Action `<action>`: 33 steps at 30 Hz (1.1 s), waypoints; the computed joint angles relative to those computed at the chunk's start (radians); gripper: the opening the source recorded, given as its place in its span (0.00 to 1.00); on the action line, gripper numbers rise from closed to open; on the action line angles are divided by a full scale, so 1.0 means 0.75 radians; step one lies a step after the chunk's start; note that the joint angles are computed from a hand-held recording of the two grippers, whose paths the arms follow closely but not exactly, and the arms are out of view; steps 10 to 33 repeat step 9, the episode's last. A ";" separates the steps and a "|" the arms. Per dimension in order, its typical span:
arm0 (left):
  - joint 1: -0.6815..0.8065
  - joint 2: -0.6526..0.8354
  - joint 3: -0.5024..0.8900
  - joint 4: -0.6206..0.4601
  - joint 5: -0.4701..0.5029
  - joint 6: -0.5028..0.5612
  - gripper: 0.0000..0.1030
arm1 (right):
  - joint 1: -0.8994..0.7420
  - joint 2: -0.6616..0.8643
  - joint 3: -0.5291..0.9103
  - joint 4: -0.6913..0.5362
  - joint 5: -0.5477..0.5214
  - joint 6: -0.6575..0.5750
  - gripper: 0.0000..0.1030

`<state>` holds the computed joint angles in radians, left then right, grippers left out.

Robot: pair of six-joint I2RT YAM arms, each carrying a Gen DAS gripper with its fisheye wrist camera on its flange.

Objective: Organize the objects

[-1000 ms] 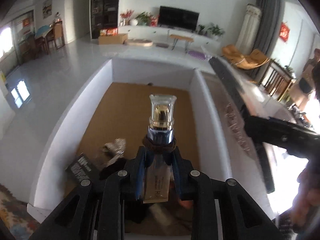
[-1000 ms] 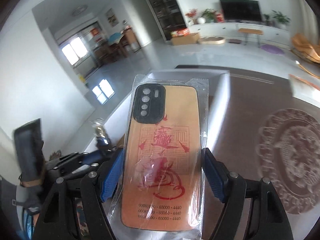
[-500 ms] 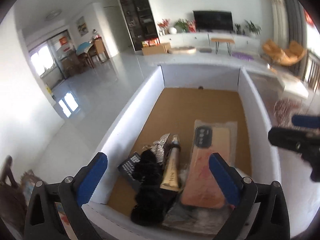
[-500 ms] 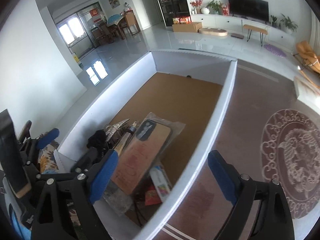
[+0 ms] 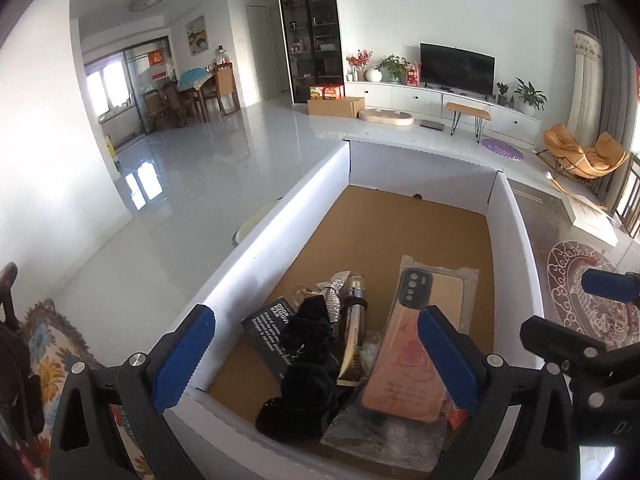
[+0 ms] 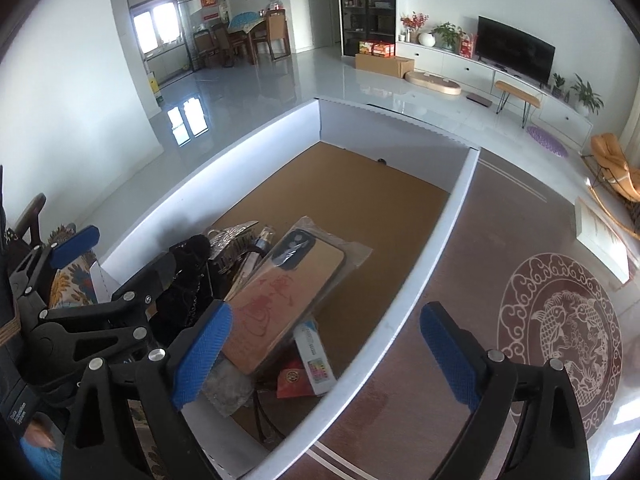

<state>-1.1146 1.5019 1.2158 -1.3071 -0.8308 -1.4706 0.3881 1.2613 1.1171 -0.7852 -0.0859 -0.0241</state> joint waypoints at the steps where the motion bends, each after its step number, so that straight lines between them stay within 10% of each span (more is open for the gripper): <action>1: 0.000 -0.003 -0.005 -0.005 -0.001 -0.007 1.00 | 0.015 -0.001 -0.007 0.004 0.008 0.006 0.93; 33: -0.029 0.000 -0.014 -0.090 -0.040 -0.108 1.00 | 0.043 0.004 -0.032 0.023 0.031 0.011 0.93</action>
